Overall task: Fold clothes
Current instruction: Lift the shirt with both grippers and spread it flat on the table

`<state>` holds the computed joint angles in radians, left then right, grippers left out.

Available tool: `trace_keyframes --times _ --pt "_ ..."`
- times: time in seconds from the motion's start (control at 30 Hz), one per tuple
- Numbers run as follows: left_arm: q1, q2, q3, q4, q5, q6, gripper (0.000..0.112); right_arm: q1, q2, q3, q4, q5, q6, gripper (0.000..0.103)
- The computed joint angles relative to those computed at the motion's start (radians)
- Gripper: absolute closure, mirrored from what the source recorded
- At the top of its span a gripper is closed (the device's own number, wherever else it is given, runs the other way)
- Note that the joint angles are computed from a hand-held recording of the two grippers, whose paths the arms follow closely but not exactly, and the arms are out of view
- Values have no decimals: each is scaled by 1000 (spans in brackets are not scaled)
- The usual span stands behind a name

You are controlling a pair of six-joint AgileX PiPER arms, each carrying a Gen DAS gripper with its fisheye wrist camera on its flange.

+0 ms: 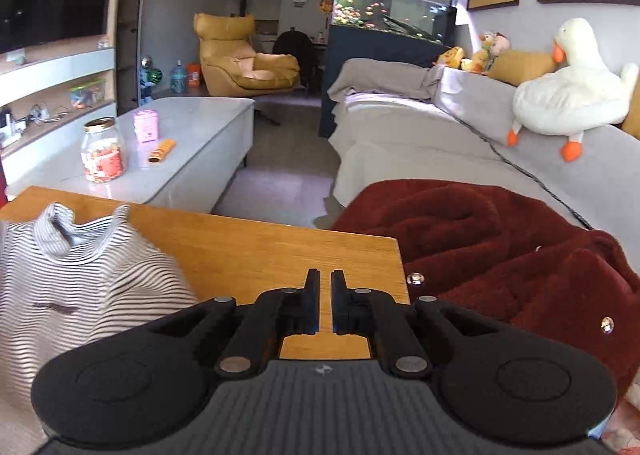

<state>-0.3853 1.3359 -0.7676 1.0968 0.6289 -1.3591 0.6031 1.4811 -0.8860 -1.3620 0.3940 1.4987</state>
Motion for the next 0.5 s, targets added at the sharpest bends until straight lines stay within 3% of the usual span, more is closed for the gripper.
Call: trace_keyframes --times 0.1,0.2,0.37,0.43,0.5 --pt "-32 -111 53 -59 -21 4 28 25 -143 78 152 -27 -145 73" --pt "-81 -198 88 -128 -53 33 24 70 -324 151 421 18 -395 54" --pt "-214 -275 149 -181 -117 -68 18 219 -566 212 693 279 -563 46" --pt "-272 -296 190 -160 -163 -171 17 327 -614 235 671 419 -448 45" --pt "-382 -301 230 -54 -151 -358 16 430 -677 273 699 532 -306 45"
